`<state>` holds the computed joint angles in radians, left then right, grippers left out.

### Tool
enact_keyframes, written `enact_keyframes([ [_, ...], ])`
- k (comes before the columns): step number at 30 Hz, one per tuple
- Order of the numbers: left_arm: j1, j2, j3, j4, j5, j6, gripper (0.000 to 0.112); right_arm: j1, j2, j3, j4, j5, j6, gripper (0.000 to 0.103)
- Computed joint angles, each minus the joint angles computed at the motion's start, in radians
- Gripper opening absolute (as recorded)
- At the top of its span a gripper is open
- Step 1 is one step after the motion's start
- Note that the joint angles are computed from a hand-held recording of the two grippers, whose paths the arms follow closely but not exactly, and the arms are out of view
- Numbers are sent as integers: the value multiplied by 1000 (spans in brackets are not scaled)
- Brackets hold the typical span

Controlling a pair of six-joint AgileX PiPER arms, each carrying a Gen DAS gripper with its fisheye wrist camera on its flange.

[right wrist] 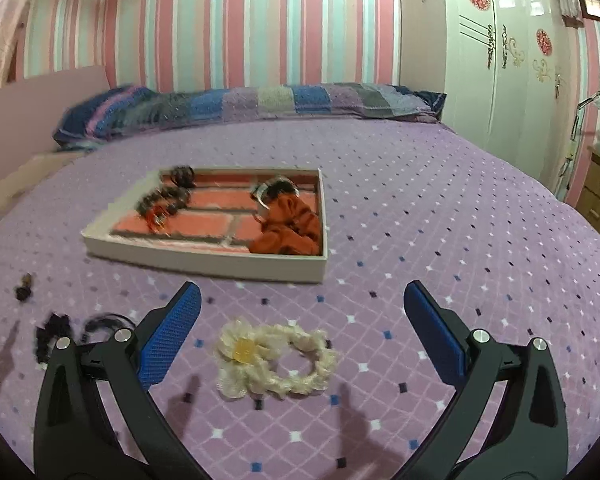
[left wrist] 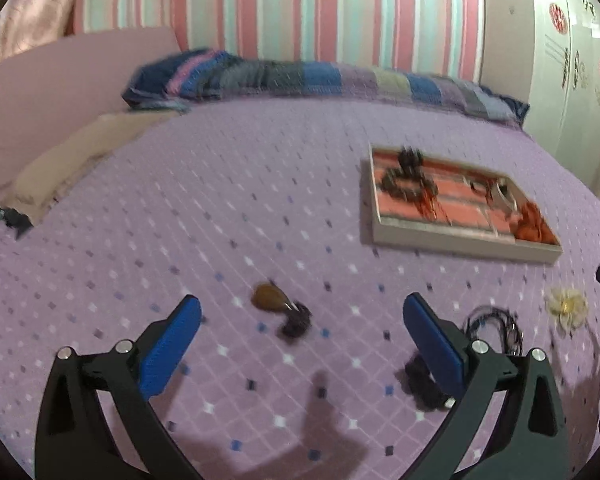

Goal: Organize jewelry
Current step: 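Move both tools back toward the remaining jewelry, then grasp the black scrunchie with the left tool while the right tool grasps the cream flower scrunchie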

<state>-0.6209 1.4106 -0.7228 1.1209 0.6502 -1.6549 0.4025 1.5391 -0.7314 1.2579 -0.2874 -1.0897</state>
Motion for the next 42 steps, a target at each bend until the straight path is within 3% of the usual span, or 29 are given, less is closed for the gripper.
enact_keyframes([
  [3,24,18,8,-16,-99,-9,99,-2,28,-10,24,-8,-26,99],
  [7,14,41,5,-6,-141,-49,99,1,46,-13,9,-2,-23,99],
  [16,-66,106,2,30,-76,-121,99,35,84,1,-28,-29,7,99],
  [19,-61,112,23,41,-110,-131,99,35,101,-3,-24,-34,8,99],
  [25,-93,176,0,37,-100,-115,99,15,116,-11,-11,-21,16,99],
  [30,-60,215,-18,35,-155,-130,99,4,129,-21,25,-8,-14,99],
  [42,-55,243,-44,43,-150,-133,94,9,161,-59,158,6,-157,98],
])
